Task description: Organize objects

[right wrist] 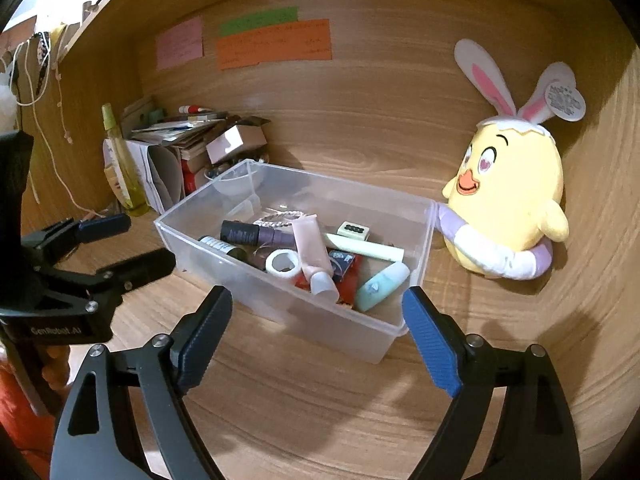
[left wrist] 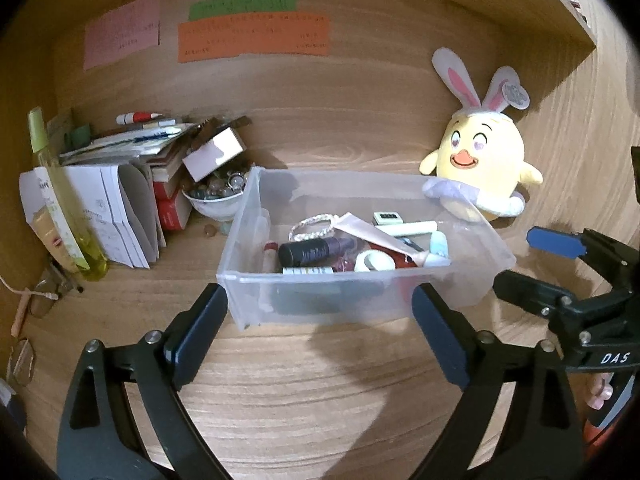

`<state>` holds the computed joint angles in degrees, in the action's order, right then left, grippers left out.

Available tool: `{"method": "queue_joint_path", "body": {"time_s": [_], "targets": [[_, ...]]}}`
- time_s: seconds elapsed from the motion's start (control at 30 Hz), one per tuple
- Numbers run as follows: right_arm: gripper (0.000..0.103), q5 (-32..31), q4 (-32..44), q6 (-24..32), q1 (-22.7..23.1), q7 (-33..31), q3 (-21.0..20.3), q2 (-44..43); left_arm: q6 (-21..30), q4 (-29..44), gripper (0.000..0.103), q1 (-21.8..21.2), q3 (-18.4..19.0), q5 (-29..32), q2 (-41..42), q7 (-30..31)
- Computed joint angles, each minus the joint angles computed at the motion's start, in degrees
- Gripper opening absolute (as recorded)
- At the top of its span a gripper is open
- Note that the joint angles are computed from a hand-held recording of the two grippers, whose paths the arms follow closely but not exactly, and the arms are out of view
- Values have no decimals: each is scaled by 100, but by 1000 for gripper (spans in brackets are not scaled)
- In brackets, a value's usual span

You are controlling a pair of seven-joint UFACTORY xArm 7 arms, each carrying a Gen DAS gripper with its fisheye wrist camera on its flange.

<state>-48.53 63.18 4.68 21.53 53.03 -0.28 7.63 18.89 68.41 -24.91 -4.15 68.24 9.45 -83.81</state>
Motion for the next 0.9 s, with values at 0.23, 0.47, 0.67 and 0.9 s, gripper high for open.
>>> {"method": "queue_joint_path", "body": {"time_s": [0.23, 0.47, 0.67, 0.9], "targets": [[85, -170, -98, -54, -5, 215, -3, -80, -1, -113, 95, -1, -27, -95, -52, -14], [85, -244, -116, -54, -59, 283, 52, -98, 3, -154, 95, 10, -51, -134, -88, -8], [86, -233, -140, -62, -72, 291, 68, -108, 24, -182, 95, 1, -78, -112, -118, -1], [86, -130, -186, -99, -99, 220, 91, -132, 39, -192, 95, 10, -101, -94, -136, -6]]}}
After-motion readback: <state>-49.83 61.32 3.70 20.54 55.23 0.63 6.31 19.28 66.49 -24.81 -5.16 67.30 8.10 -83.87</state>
